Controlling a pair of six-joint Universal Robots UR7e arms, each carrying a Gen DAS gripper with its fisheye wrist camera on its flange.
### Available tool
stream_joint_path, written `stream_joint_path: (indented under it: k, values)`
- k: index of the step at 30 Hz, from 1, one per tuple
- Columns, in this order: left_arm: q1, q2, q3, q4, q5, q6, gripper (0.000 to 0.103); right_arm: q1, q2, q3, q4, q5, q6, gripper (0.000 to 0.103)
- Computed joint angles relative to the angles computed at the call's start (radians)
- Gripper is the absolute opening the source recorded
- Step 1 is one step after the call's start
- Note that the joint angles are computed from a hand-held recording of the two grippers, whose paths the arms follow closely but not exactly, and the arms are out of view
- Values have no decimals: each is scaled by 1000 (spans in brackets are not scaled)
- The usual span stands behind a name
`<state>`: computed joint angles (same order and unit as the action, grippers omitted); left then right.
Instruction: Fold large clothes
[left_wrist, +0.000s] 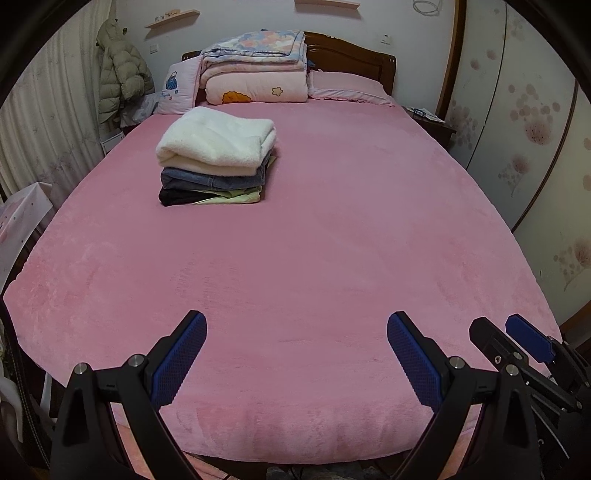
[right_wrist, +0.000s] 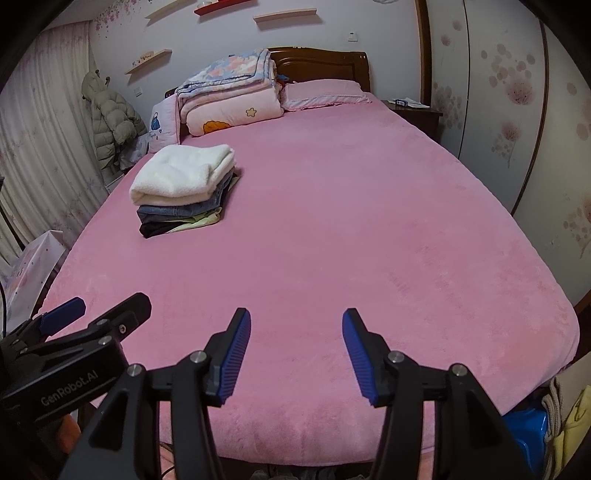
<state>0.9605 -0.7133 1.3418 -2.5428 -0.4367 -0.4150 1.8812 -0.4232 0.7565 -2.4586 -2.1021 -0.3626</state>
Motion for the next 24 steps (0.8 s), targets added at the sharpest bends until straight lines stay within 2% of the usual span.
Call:
stream_joint_path:
  k: [24]
  values:
    - [-10, 12, 0, 2, 17, -5, 98, -6, -11, 16, -31, 6, 1, 53]
